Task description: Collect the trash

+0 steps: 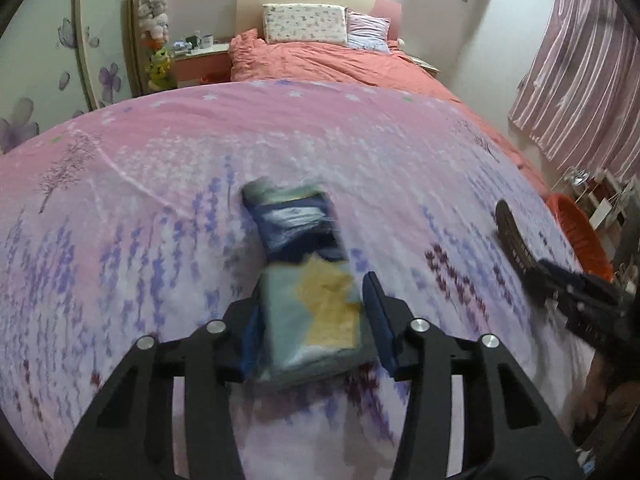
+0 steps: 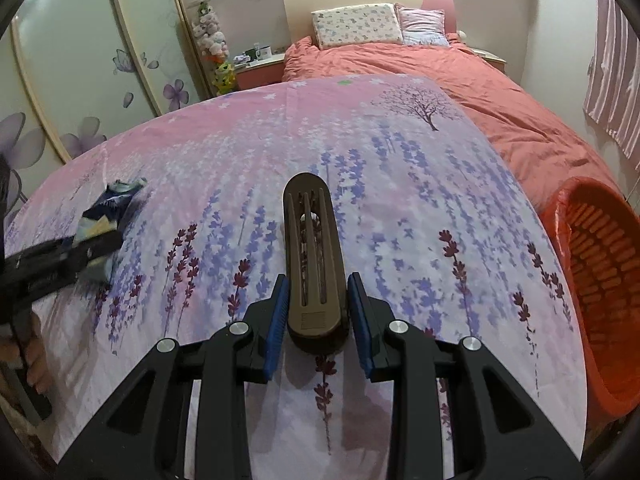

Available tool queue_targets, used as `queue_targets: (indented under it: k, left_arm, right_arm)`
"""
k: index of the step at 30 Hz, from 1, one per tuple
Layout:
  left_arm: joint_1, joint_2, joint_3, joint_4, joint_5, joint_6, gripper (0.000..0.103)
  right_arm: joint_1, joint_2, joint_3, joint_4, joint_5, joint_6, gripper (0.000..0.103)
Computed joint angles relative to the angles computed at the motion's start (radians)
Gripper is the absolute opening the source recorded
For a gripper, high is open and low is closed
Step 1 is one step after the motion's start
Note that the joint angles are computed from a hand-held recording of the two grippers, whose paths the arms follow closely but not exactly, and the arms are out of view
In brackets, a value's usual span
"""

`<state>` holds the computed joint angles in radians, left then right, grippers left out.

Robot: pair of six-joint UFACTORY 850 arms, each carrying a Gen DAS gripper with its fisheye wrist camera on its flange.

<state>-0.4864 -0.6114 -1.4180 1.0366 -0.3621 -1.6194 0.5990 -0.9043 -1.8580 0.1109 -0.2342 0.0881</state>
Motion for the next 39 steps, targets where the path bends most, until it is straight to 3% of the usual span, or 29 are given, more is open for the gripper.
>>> queue_targets:
  k: [1, 3, 9, 14, 17, 26, 31, 39]
  left_arm:
    - [-0.007, -0.005, -0.005, -0.001, -0.028, -0.007, 0.068]
    - [-0.021, -0.015, -0.018, 0.006, -0.101, -0.033, 0.074]
    - [-0.032, -0.040, -0.051, -0.040, -0.164, -0.017, 0.075]
    - [-0.034, -0.061, -0.083, -0.081, -0.207, 0.031, 0.076]
    - [-0.029, -0.090, -0.128, -0.128, -0.246, 0.068, 0.086]
    - [-0.026, -0.074, -0.106, -0.127, -0.254, 0.031, 0.089]
    - [-0.025, -0.068, -0.098, -0.121, -0.248, 0.034, 0.089]
    - [-0.023, -0.094, -0.144, -0.129, -0.273, 0.040, 0.080]
  right_arm:
    - [-0.001, -0.003, -0.006, -0.004, -0.003, 0.003, 0.031]
    - [-0.003, -0.001, 0.000, -0.017, 0.002, 0.015, 0.031]
    - [-0.006, -0.014, -0.022, -0.009, -0.012, 0.007, 0.033]
    - [0.011, -0.025, -0.043, -0.215, -0.036, 0.182, 0.034]
    - [0.018, -0.030, -0.052, -0.289, -0.047, 0.245, 0.034]
    - [0.017, -0.031, -0.050, -0.224, -0.038, 0.184, 0.039]
    - [0.000, -0.052, -0.085, -0.007, -0.034, -0.003, 0.041]
    - [0.013, -0.093, -0.157, -0.157, -0.076, 0.121, 0.041]
